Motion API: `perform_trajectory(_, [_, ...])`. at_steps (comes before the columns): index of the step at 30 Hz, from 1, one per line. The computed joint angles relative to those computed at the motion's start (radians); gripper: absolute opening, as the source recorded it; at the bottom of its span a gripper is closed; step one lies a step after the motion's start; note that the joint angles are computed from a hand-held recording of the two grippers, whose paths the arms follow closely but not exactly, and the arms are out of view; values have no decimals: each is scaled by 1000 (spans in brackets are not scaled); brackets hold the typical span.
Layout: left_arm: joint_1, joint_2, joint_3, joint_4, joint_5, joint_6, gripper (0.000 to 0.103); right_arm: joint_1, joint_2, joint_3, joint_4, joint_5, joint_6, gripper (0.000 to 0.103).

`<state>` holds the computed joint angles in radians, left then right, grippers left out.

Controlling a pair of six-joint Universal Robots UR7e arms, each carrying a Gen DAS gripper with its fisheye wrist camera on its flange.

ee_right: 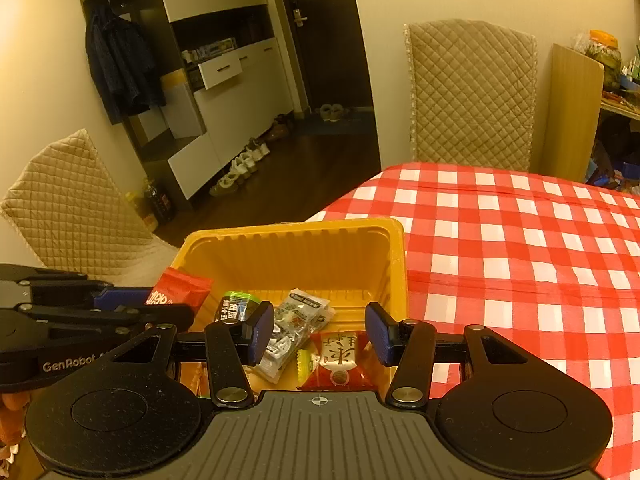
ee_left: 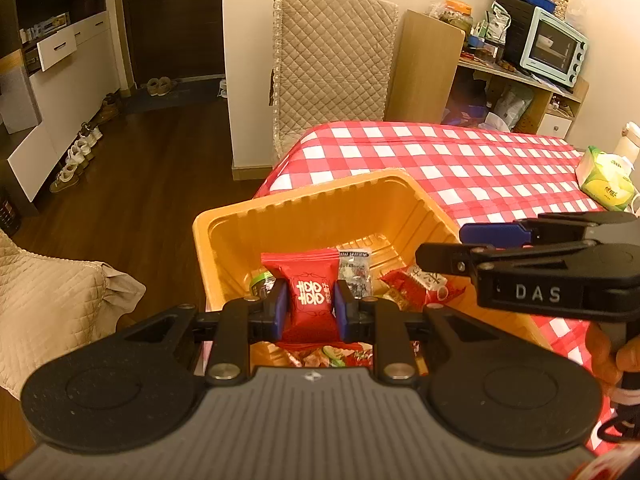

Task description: Organize snacks

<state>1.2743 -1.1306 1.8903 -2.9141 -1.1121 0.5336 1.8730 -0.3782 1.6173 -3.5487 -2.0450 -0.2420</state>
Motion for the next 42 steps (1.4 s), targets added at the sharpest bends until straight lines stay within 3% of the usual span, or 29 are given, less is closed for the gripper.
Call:
perform_trajectory(7, [-1,19,-16,-15,-16,11,23,9,-7,15,-15,-7,2,51])
perform_trajectory(10, [-2,21,-19,-17,-10,10,31,15,-13,20,-19,-11,0,51])
perform_trajectory(21, [2,-10,0,-18,-21,2,34,42,-24,38,-30,-34,-2,51])
perform_trajectory(26, [-7,-51,38,-29,-14,-16,49,58,-35,63,-45,-43,-4,51])
perform_trajectory(30, [-19,-104,88,-41,1,-49,54,68,-56,104,-54,-35,3,52])
perform_trajectory(35, [-46,-193,174,-42,28,-106,62,85,-85,188,-121,-23,12,71])
perform_trajectory(42, [-129,-331,314,-19,87,-190,69,125,-145,332,-213,-18,44,77])
